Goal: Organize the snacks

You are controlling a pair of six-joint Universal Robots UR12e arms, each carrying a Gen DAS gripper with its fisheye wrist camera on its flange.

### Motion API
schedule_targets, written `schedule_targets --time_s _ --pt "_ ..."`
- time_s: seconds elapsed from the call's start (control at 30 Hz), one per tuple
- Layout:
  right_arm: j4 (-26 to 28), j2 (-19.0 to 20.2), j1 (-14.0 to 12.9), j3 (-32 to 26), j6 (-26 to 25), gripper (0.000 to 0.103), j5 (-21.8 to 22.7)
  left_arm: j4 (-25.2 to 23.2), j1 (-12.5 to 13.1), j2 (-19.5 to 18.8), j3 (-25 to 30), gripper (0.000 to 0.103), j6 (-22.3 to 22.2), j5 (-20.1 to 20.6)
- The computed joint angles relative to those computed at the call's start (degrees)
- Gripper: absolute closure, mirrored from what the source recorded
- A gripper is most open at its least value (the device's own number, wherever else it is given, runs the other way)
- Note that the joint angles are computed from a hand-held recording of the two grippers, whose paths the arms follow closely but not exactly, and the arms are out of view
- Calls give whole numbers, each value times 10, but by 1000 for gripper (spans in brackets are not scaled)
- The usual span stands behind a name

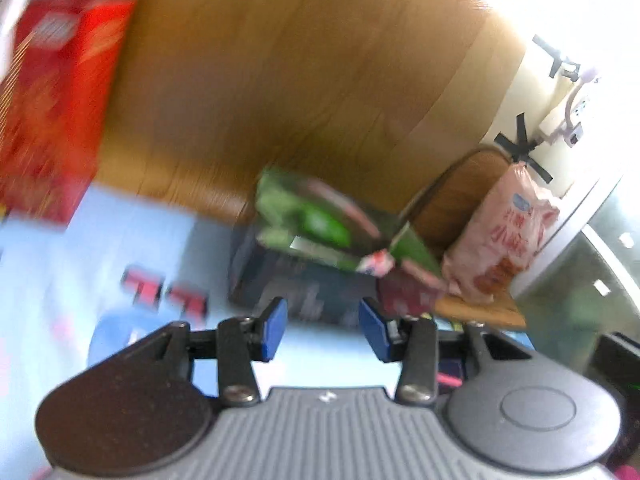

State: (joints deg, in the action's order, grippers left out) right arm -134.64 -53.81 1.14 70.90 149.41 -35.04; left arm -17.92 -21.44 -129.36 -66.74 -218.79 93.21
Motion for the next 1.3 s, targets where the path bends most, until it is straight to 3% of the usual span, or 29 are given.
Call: schedule_targets --time_s 0.07,0.13,0.23,0.3,0.37,0.47,0.63,0.8,0.87,1.1,1.17,1.27,1.3 --pt "86 -5 7 -7 -52 53 -15 11 -1 17 -40 62 -28 -17" --pt "135 -5 18 -16 -84 52 -42 24 -5 28 -70 62 -53 -20" --pt "145 -6 28 -17 -98 56 -48 49 -10 38 -101 62 -84 -20" --pt "148 -11 33 -13 -109 90 -53 57 -14 40 -108 62 -99 -13" --pt "144 -15 36 -8 -112 92 -61 65 -16 47 -123 60 -109 -13" --pt "94 -31 28 27 -104 93 -55 65 -20 50 -132 56 -113 -8" --pt "-30 -57 11 90 -25 93 -42 61 -25 48 -131 56 -115 -18" --pt "-200 -75 -15 149 107 95 -46 59 -30 46 -125 52 -95 -16" --pt "-235 -77 -26 159 150 95 -63 62 -31 45 -121 52 -93 -17" --pt "-285 -78 -50 180 258 90 -139 57 -37 27 -76 52 -58 -41" --pt "-273 -77 -61 182 286 87 -119 50 -40 15 -53 52 -39 -64" --pt "-251 -75 -73 185 307 68 -74 22 -45 -6 -11 51 -14 -104" --pt "-248 -76 -74 186 306 67 -72 9 -47 -13 3 51 -7 -110"
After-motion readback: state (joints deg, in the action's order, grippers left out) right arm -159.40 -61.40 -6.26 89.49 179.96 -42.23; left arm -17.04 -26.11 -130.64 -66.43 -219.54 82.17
